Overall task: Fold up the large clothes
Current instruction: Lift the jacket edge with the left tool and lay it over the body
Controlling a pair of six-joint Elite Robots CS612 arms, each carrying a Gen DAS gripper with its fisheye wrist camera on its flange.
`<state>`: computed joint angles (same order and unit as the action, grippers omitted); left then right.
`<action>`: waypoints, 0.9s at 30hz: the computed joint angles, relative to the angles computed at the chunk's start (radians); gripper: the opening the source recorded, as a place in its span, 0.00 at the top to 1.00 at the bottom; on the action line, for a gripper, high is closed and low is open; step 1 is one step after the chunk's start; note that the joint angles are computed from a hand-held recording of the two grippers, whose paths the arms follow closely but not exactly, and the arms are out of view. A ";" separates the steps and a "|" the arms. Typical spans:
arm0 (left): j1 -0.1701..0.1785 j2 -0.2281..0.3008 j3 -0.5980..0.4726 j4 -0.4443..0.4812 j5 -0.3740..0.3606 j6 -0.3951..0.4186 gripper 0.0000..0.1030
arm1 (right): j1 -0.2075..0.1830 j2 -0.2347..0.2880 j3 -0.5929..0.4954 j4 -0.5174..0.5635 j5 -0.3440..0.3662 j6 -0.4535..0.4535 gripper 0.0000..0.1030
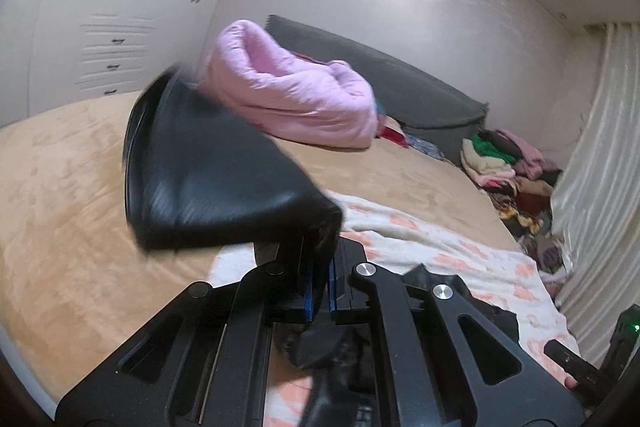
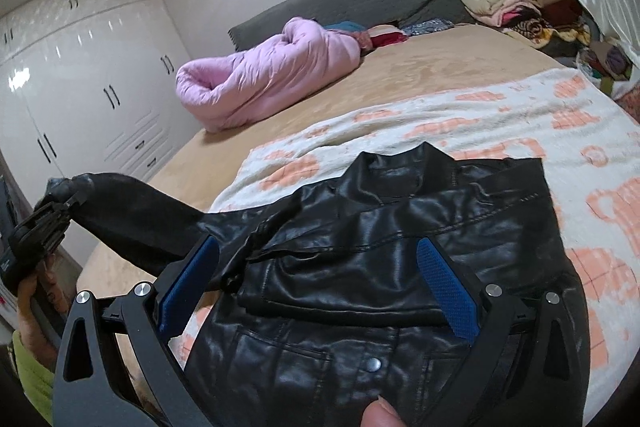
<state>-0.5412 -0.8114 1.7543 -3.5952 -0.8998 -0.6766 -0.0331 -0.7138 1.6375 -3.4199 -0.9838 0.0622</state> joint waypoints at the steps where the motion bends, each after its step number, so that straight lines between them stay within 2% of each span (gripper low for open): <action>1: -0.004 0.003 -0.012 0.004 -0.008 0.014 1.00 | -0.005 0.000 0.003 -0.005 -0.001 0.002 0.04; 9: -0.029 0.035 -0.100 0.054 -0.041 0.108 1.00 | -0.046 0.005 0.025 -0.049 0.002 0.056 0.04; 17: -0.050 0.084 -0.219 0.134 -0.112 0.233 1.00 | -0.089 0.016 0.031 -0.093 0.007 0.143 0.04; 22: -0.066 0.120 -0.285 0.202 -0.161 0.293 1.00 | -0.111 0.028 0.032 -0.114 -0.001 0.188 0.04; 27: -0.088 0.165 -0.358 0.295 -0.188 0.388 1.00 | -0.126 0.040 0.028 -0.094 -0.034 0.188 0.04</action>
<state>-0.6291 -0.6469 1.3960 -3.2997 -1.0875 -0.2887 -0.1591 -0.6743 1.6658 -3.5138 -1.0180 0.2505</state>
